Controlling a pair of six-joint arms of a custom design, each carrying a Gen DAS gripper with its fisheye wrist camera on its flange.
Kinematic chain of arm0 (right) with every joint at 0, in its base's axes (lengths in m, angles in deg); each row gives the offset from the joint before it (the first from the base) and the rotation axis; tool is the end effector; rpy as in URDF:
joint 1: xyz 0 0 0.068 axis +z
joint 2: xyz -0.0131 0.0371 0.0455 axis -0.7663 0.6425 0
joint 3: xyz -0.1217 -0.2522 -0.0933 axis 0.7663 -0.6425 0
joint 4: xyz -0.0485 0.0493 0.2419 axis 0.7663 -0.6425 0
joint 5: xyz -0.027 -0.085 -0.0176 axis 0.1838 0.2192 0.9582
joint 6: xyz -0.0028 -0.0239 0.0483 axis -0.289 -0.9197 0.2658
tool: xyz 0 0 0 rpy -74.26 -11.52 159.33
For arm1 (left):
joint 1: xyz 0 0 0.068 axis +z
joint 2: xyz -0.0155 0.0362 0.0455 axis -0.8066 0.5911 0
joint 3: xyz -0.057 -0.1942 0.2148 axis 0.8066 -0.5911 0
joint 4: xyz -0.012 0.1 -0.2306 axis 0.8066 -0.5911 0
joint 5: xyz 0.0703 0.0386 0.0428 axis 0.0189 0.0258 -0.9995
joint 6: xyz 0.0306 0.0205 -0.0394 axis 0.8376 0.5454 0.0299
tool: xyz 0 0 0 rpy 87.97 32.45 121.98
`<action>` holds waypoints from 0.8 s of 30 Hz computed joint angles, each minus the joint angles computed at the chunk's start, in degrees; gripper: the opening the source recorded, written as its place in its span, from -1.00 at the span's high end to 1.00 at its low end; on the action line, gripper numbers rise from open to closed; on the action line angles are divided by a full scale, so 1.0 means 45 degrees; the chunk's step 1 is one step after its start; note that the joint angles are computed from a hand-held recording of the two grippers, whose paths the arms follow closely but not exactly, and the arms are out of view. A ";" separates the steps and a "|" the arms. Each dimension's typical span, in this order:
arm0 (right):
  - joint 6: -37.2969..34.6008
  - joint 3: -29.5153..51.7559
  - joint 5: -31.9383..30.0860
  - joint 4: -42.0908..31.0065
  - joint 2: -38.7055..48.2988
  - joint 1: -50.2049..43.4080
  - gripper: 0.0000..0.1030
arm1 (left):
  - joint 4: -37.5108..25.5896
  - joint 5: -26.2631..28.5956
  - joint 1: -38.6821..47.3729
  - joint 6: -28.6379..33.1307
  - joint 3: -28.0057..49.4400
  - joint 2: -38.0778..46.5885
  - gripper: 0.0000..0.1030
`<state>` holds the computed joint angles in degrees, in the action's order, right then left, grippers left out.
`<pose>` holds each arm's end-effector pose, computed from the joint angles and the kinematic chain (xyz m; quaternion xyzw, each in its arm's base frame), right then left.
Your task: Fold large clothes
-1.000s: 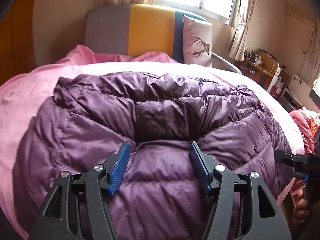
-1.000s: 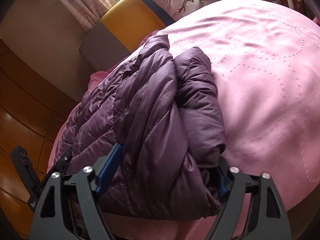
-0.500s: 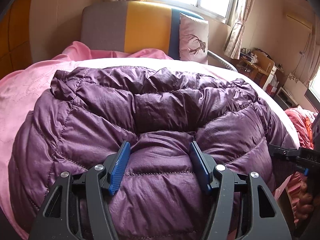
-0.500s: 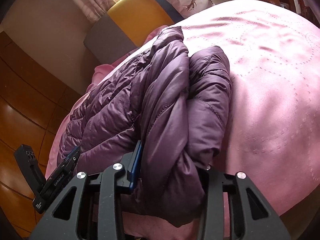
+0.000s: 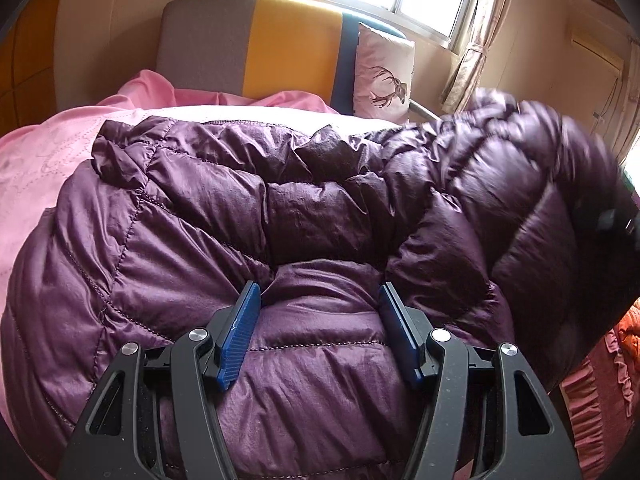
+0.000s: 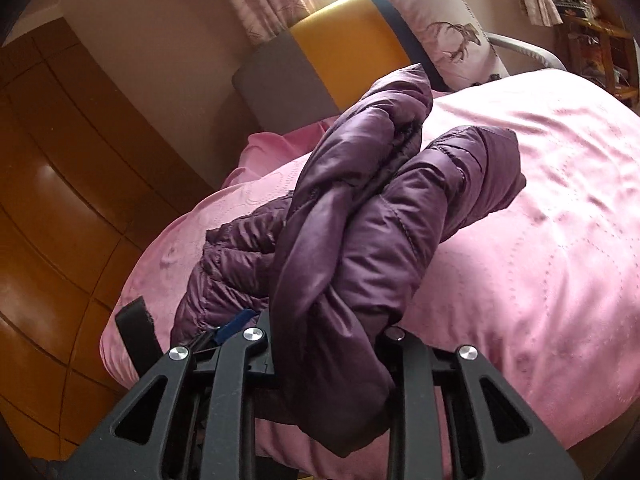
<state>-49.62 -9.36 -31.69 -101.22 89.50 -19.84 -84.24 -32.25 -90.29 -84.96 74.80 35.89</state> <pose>0.2128 0.1309 0.2751 -0.0039 0.8912 0.3055 0.3352 0.2235 -0.1566 0.1909 0.0277 0.9146 -0.1316 0.3814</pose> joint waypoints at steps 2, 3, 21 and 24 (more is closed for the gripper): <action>-0.0070 0.0609 0.0243 -0.0003 0.0478 0.0599 0.56 | 0.0130 0.0180 0.0120 0.0039 -0.0086 -0.0018 -0.17; -0.0122 0.0952 0.0349 0.0003 0.0781 0.0918 0.56 | 0.0230 0.0324 0.0199 0.0050 -0.0148 -0.0036 -0.17; -0.1844 0.7745 0.4063 -0.2225 0.7902 0.6027 0.55 | -0.3909 1.1196 1.1192 0.3735 -0.0556 -0.5809 -0.18; -0.2319 0.8632 0.5282 -0.2772 0.8758 0.6893 0.54 | -0.3703 1.2523 1.1937 0.3535 -0.0075 -0.5335 -0.45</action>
